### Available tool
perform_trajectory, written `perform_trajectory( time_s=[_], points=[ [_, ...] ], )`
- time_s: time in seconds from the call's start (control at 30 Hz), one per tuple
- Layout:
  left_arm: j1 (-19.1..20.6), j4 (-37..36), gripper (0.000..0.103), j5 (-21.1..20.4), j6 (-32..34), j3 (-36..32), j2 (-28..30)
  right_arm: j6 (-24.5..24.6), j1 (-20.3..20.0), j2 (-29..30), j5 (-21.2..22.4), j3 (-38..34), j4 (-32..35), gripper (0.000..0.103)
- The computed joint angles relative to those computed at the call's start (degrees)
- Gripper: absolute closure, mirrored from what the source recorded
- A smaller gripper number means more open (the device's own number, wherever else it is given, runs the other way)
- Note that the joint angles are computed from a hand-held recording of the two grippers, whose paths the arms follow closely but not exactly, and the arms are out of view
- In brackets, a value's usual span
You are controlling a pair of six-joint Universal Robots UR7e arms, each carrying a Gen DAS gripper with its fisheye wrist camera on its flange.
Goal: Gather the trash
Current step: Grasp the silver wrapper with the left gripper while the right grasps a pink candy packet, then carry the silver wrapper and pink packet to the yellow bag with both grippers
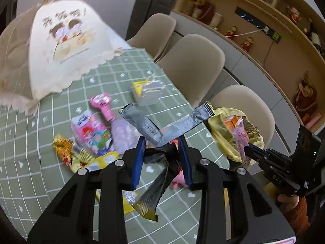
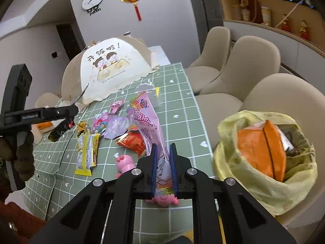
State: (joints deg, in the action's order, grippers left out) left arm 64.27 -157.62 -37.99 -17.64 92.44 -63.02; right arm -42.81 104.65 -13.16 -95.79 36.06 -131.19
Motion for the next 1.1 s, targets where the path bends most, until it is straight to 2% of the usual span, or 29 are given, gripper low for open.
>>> perform_trajectory(
  time_s=[0.13,0.3,0.6,0.77,0.9,1.0,1.1],
  points=[
    [-1.34,0.97,0.072,2.17,4.63,-4.88,3.87,-0.07,-0.7,-1.93,0.11,2.42,-2.62,0.09],
    [-2.09,-0.27,0.072,0.12,9.57,-10.32,8.42,0.96,-1.6,-3.25,-0.26,2.95,-4.72,0.09],
    [-1.02,2.22,0.072,-7.54,15.39,-21.85,17.1,2.93,-3.06,-2.0,-4.47,-3.04,-6.89,0.09],
    [1.45,7.18,0.072,-15.2,14.27,-29.87,22.28,5.48,-3.91,0.87,-8.19,-10.1,-6.51,0.09],
    [3.55,13.65,0.072,-20.92,14.38,-40.64,29.21,6.31,-4.32,3.53,-10.77,-15.99,-5.9,0.09],
    [4.87,21.59,0.072,-24.0,14.05,-53.34,36.99,6.96,-4.54,6.21,-12.28,-21.76,-4.4,0.09],
    [5.64,31.93,0.072,-25.24,14.5,-69.68,46.64,7.71,-4.76,10.83,-13.36,-31.55,-0.03,0.09]
  ],
)
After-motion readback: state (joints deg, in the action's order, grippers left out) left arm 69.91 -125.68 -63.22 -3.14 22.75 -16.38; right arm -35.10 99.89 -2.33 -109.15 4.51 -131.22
